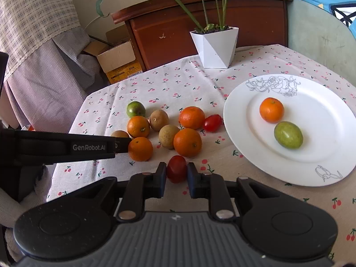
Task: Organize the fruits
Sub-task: 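Grasp a red cherry tomato with the right gripper while the left grasps a brown kiwi, then carry the tomato and kiwi onto the white plate and open both grippers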
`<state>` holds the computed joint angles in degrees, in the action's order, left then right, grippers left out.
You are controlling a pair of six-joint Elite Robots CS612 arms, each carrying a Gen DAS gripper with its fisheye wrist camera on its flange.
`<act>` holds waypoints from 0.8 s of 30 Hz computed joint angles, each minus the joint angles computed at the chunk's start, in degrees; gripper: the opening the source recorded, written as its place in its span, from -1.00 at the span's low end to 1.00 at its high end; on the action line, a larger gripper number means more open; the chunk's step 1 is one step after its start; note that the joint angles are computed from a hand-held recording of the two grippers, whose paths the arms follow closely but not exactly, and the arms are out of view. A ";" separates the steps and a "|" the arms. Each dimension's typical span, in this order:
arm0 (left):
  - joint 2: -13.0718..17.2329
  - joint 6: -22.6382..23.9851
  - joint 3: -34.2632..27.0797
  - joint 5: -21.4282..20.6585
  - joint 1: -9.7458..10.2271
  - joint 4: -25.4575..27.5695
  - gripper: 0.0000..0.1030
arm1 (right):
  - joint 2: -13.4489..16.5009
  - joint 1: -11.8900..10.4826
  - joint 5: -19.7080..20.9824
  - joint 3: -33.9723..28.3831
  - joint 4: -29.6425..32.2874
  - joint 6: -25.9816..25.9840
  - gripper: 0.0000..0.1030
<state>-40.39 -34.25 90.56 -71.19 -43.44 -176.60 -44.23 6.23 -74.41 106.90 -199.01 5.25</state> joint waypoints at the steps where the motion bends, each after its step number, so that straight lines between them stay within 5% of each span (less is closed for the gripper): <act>1: -0.10 -0.27 0.07 -0.03 0.01 0.19 -0.54 | -0.04 -0.02 0.10 0.03 -0.03 0.19 -0.62; 24: -1.05 -0.20 0.65 0.78 -0.86 -4.68 -0.54 | -1.33 -1.67 0.90 1.07 -5.76 5.05 -0.63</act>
